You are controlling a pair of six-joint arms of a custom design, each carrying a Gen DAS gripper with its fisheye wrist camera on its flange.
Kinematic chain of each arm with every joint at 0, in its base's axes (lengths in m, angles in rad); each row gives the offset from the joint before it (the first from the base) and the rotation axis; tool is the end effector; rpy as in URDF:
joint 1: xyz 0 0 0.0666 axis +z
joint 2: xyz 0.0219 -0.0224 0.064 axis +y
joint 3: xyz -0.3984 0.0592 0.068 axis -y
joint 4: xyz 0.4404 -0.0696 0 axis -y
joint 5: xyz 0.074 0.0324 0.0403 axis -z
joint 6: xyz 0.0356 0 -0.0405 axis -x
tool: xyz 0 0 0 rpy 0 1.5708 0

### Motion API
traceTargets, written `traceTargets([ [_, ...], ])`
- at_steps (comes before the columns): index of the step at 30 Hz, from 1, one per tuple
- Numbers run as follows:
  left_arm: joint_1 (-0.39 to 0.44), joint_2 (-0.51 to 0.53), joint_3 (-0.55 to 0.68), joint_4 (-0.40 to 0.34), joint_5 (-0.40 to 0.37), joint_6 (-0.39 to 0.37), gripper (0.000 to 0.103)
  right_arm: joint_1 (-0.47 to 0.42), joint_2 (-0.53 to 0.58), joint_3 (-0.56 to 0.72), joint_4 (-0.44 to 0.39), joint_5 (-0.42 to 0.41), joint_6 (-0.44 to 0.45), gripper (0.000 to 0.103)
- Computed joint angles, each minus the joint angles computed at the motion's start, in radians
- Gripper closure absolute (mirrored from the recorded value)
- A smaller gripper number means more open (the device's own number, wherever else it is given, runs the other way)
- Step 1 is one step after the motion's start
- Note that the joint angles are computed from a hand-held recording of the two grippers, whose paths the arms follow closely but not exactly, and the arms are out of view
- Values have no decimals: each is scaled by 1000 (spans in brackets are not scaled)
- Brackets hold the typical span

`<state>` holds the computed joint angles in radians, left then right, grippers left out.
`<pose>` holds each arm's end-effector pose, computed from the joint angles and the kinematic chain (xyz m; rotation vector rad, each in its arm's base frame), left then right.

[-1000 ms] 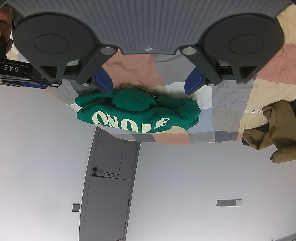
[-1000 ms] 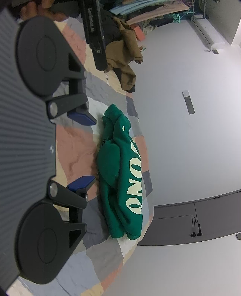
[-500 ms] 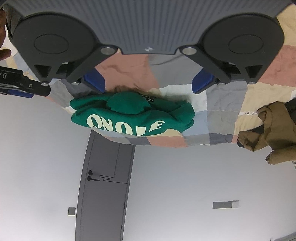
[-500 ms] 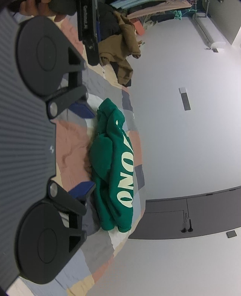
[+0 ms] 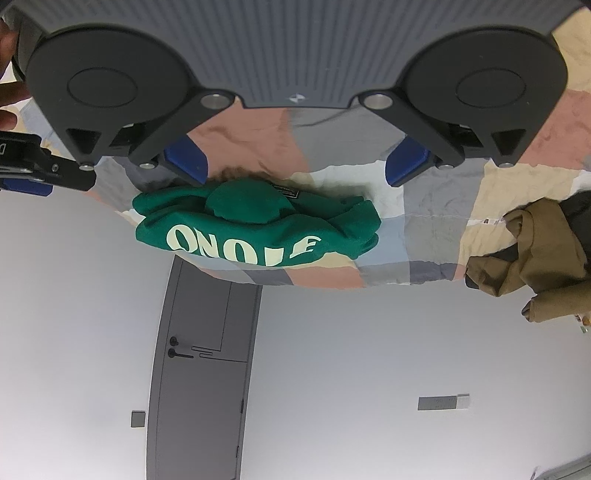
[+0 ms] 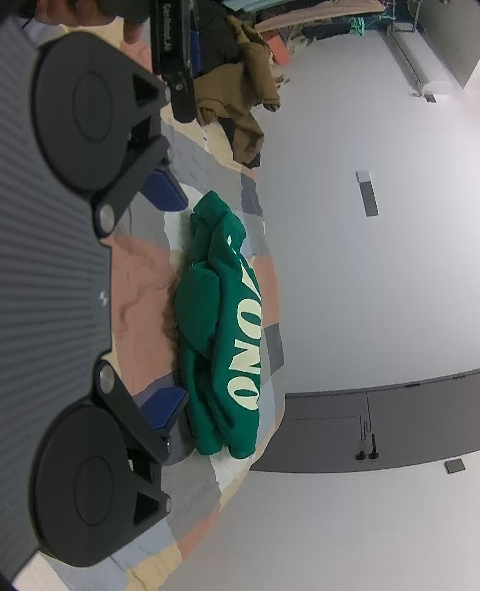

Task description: Fold large clothes

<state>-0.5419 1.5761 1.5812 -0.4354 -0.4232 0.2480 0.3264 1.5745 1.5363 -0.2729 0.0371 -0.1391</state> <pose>0.5463 -0.3123 0.4863 0.0197 1.9621 -0.0942 0.6027 0.2022 0.4782 -0.1514 1.8855 0.2838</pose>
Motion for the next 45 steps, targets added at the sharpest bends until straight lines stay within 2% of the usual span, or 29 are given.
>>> traceTargets([
  [6, -6, -1, -1, 3, -20, 4, 0, 0, -2, -2, -8, 8, -8, 0],
  [15, -15, -10, -10, 8, -1, -10, 0, 11, -9, -9, -5, 26, 3, 0],
  [45, -22, -47, -44, 46, -14, -11, 0, 5, -19, -4, -29, 12, 7, 0],
])
